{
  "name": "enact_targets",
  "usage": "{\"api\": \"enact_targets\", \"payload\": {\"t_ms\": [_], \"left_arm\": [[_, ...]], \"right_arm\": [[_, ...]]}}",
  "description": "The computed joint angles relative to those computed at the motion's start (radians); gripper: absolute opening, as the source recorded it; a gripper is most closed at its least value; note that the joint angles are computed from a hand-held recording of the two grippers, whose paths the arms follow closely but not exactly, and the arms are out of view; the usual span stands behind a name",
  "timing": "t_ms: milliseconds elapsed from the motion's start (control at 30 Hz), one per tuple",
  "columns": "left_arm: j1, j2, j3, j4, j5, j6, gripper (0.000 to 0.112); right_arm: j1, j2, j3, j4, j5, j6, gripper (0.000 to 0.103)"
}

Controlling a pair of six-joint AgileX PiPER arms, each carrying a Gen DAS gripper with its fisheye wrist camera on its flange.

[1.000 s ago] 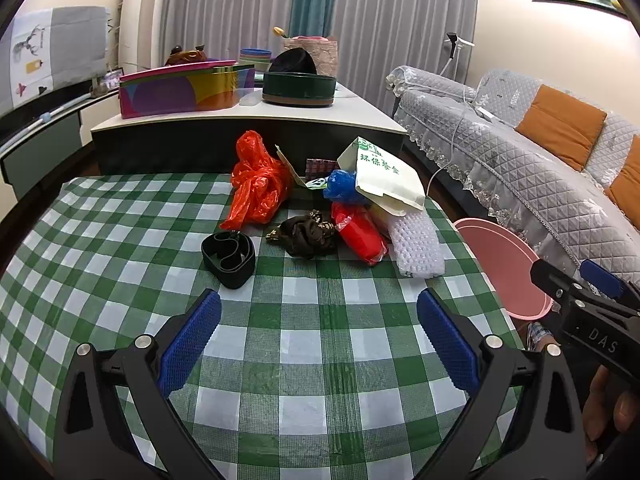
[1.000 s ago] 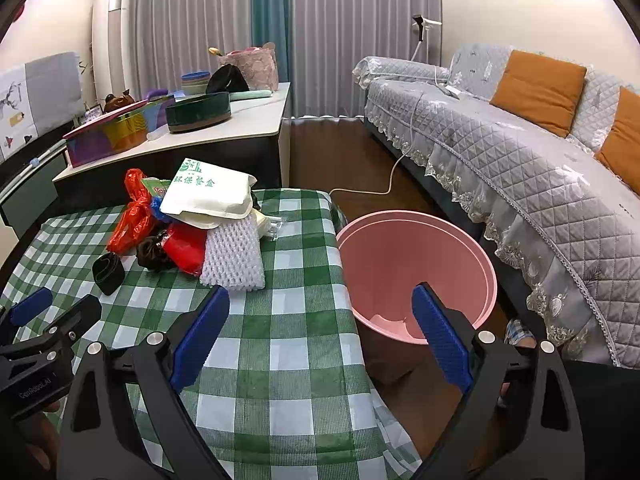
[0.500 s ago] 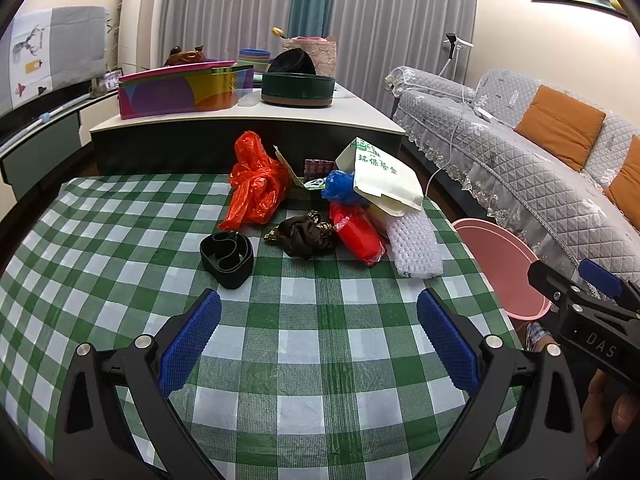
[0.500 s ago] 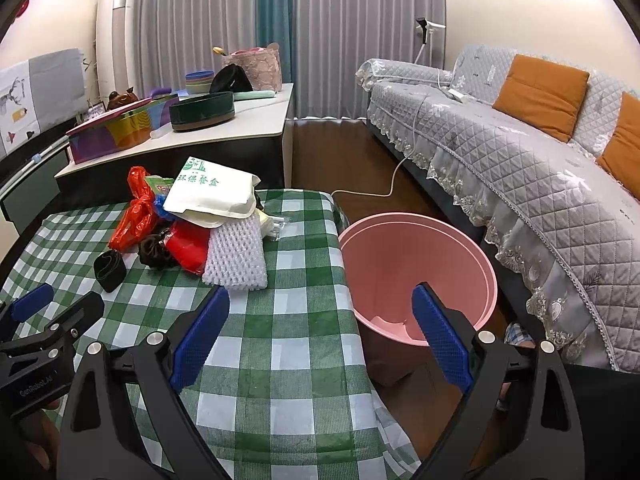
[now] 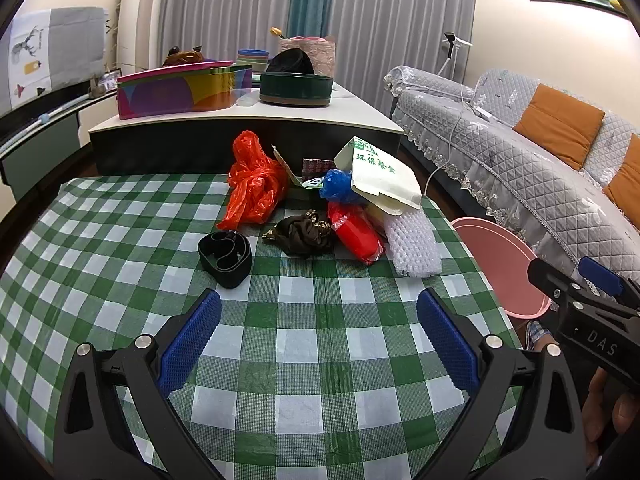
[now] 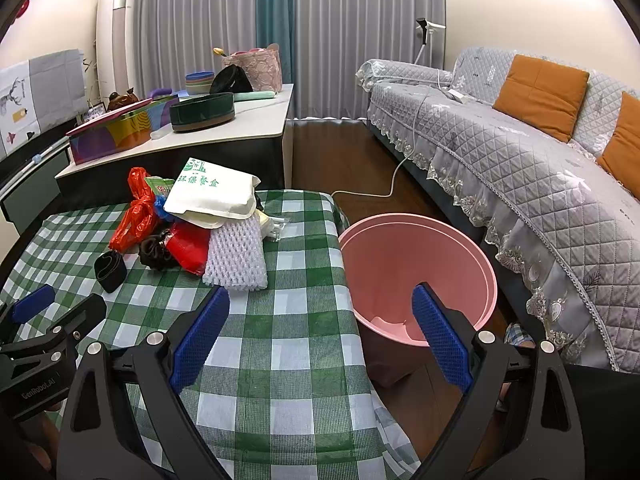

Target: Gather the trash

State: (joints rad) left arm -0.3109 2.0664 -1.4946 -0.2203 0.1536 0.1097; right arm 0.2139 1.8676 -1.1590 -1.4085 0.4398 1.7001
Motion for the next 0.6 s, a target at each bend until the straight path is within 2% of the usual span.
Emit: {"api": "enact_targets", "payload": {"t_ms": [600], "left_arm": [[0.001, -0.001, 0.002, -0.003, -0.001, 0.002, 0.095]], "right_arm": [[-0.002, -0.002, 0.0, 0.005, -0.014, -0.007, 0.089]]}}
